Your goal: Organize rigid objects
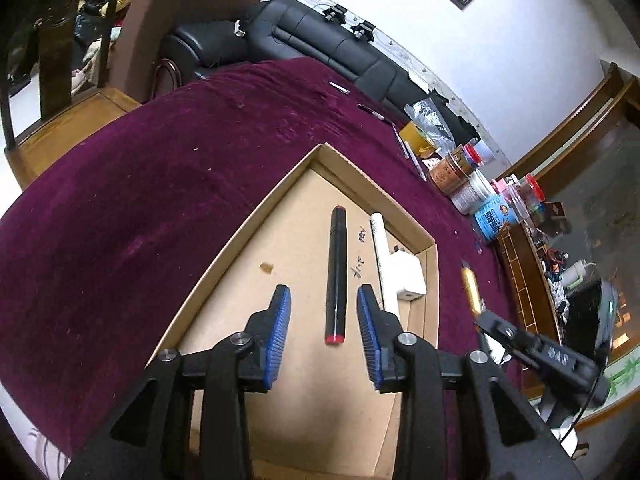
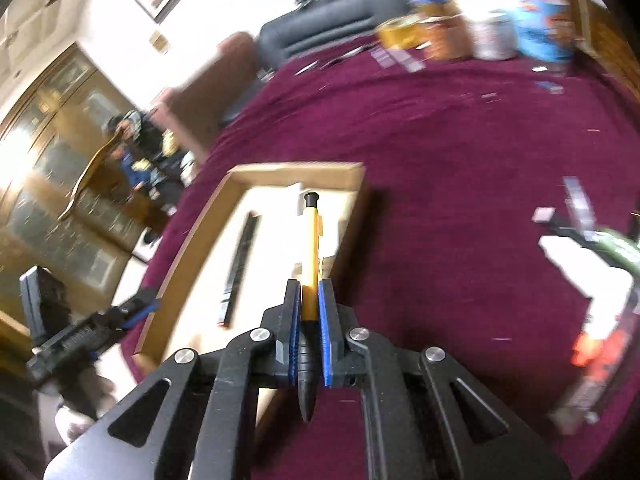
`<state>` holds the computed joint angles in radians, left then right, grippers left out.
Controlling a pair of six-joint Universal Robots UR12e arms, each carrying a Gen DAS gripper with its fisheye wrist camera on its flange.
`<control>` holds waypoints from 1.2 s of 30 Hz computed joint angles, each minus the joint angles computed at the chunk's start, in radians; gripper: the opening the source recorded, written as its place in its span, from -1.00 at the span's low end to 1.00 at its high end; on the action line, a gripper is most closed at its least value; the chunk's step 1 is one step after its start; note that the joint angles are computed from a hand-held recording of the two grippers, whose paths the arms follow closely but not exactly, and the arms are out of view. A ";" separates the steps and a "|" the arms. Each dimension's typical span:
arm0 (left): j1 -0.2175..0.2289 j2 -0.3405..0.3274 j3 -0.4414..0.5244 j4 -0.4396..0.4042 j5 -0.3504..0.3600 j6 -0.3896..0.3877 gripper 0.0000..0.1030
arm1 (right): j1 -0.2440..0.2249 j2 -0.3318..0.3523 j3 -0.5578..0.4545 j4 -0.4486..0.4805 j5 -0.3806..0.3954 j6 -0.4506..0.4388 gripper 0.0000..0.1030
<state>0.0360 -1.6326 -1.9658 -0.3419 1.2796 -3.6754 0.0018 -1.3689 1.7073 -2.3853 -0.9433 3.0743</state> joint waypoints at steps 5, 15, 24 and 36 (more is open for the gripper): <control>-0.010 0.011 -0.006 -0.007 0.031 0.049 -0.35 | 0.081 0.080 -0.105 0.112 -0.026 -0.045 -0.87; 0.014 0.026 -0.024 -0.003 0.017 0.058 -0.25 | 0.161 0.172 -0.208 0.117 -0.189 -0.063 -0.85; 0.024 0.032 -0.038 0.019 0.009 0.032 -0.19 | 0.183 0.132 -0.166 0.106 -0.188 -0.149 -0.80; 0.016 0.046 -0.043 0.012 0.019 0.031 -0.19 | 0.231 0.200 -0.260 0.145 -0.339 -0.167 -0.76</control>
<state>0.0521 -1.5863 -2.0088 -0.3302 1.2988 -3.6446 0.2332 -1.1687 1.4473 -2.2403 -1.2823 2.9074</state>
